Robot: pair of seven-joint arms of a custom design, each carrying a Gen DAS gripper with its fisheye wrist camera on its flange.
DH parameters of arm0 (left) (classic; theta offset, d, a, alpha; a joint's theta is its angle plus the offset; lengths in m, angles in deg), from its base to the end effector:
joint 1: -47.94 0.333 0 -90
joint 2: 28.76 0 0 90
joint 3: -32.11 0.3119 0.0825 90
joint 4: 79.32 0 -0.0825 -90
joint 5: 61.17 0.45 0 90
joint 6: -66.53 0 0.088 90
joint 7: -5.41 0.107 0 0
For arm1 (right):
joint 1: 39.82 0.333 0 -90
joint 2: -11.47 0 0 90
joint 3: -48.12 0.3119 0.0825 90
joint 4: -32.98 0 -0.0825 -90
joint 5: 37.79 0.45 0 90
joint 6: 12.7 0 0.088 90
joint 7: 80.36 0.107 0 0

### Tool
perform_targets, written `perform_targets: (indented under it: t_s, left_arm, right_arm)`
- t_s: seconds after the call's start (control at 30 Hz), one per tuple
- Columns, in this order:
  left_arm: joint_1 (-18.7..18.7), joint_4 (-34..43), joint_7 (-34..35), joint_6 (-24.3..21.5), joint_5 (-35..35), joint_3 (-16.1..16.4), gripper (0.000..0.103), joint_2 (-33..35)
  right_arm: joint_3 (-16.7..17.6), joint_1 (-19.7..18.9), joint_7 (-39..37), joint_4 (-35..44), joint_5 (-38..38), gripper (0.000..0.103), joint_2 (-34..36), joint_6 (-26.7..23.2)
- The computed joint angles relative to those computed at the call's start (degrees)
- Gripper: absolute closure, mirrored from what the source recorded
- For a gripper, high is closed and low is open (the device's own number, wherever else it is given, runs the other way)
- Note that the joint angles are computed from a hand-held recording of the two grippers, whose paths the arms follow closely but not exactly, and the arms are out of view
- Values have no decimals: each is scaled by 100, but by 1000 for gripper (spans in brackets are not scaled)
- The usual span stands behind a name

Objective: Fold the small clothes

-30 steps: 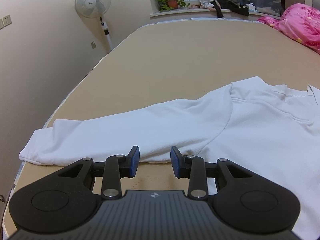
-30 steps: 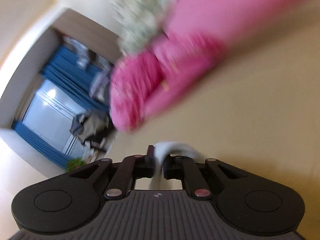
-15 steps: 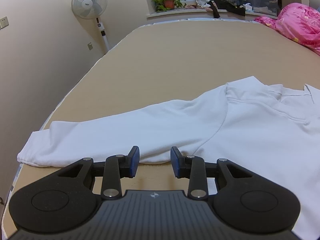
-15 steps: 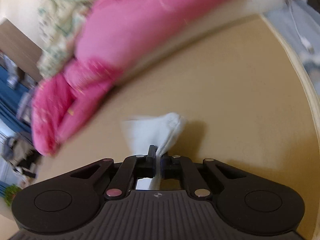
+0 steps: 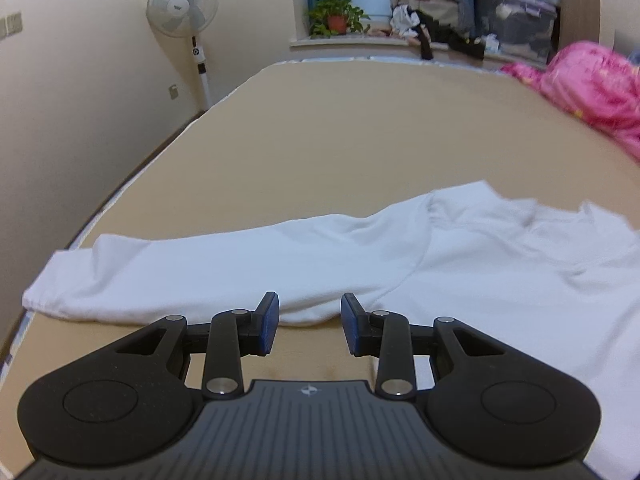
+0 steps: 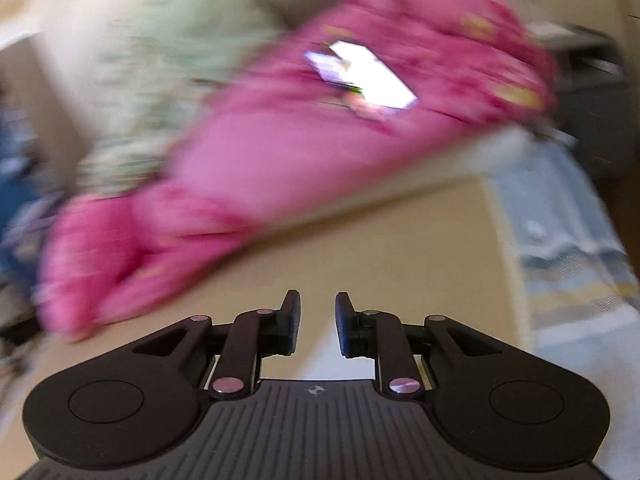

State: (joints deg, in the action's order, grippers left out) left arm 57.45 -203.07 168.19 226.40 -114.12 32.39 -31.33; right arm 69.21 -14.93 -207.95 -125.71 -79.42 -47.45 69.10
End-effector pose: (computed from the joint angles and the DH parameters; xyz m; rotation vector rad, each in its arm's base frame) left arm 0.6070 0.1419 0.4418 -1.4279 1.9889 -0.8111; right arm 0.2573 0.1442 0.4791 0.3724 2.3198 -1.2809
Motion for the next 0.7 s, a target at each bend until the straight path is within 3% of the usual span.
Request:
perform_targets:
  t_s: [0.07, 0.2, 0.33, 0.43, 0.5, 0.57, 0.7]
  left_arm:
    - [96, -95, -109, -484, 20, 118, 65, -276]
    - [345, -423, -823, -1527, 538, 415, 65, -924]
    - [616, -786, -1448, -2485, 1228, 644, 65, -1421]
    - [818, -1058, -1757, -2845, 1891, 673, 65, -1617]
    - [957, -1266, -1911, -2860, 2411, 626, 65, -1691]
    - [1112, -1401, -2126, -2924, 3082, 532, 65, -1697]
    - [1215, -1442, -2282, -3119, 3662, 551, 68, -1628]
  right_arm:
    - [186, 289, -390, 310, -210, 77, 134, 256]
    - [184, 931, -1015, 530, -364, 71, 264, 1853]
    - [156, 1265, -1136, 659, 414, 70, 833, 3245]
    - [33, 1496, -1106, 522, 1246, 70, 1288, 4217]
    - [-117, 1710, -1267, 466, 1929, 70, 1564, 4459]
    - [-42, 1774, -1340, 576, 2325, 70, 1830, 4355]
    - [54, 1765, -1747, 821, 2423, 70, 2172, 4291]
